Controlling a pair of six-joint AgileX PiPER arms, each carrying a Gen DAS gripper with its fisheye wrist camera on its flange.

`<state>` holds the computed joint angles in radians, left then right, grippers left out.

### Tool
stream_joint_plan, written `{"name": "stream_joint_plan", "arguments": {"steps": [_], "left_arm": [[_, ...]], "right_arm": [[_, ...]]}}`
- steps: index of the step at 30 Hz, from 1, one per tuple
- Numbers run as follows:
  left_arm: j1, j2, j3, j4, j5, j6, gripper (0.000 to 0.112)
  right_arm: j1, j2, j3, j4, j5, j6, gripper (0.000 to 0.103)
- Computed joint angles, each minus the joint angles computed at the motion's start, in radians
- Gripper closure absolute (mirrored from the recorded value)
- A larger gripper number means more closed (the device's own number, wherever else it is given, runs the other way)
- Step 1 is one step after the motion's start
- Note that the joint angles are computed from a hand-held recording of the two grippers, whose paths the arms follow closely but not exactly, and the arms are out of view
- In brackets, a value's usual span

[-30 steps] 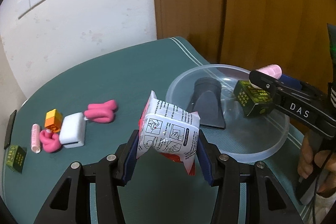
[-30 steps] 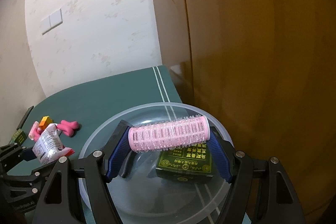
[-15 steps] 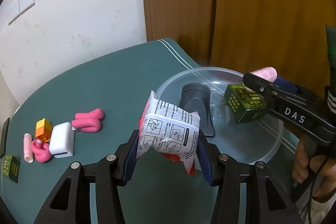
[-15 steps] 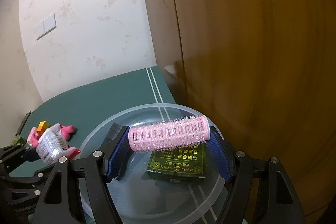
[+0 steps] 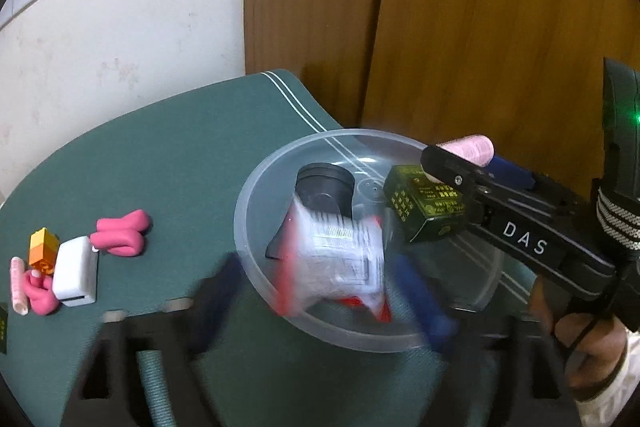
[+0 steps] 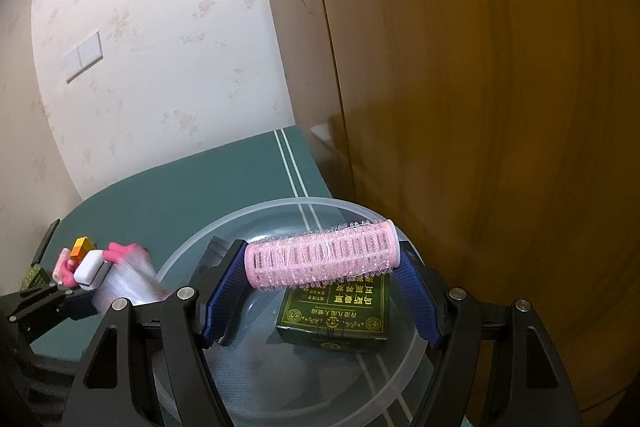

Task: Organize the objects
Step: 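Open the left tool to drop the packet while the right tool drops the roller into the bowl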

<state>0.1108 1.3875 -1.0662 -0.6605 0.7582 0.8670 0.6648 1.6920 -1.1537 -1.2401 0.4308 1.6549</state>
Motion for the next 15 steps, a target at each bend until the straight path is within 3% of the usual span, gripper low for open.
{"name": "stream_joint_plan", "arguments": {"steps": [9, 15], "left_arm": [[0.039, -0.046, 0.041, -0.02, -0.057, 0.018, 0.012], [0.042, -0.084, 0.074, 0.017, -0.094, 0.017, 0.012]], "right_arm": [[-0.008, -0.006, 0.013, -0.017, -0.025, 0.015, 0.03], [-0.03, -0.003, 0.018, -0.009, -0.122, -0.011, 0.03]]}}
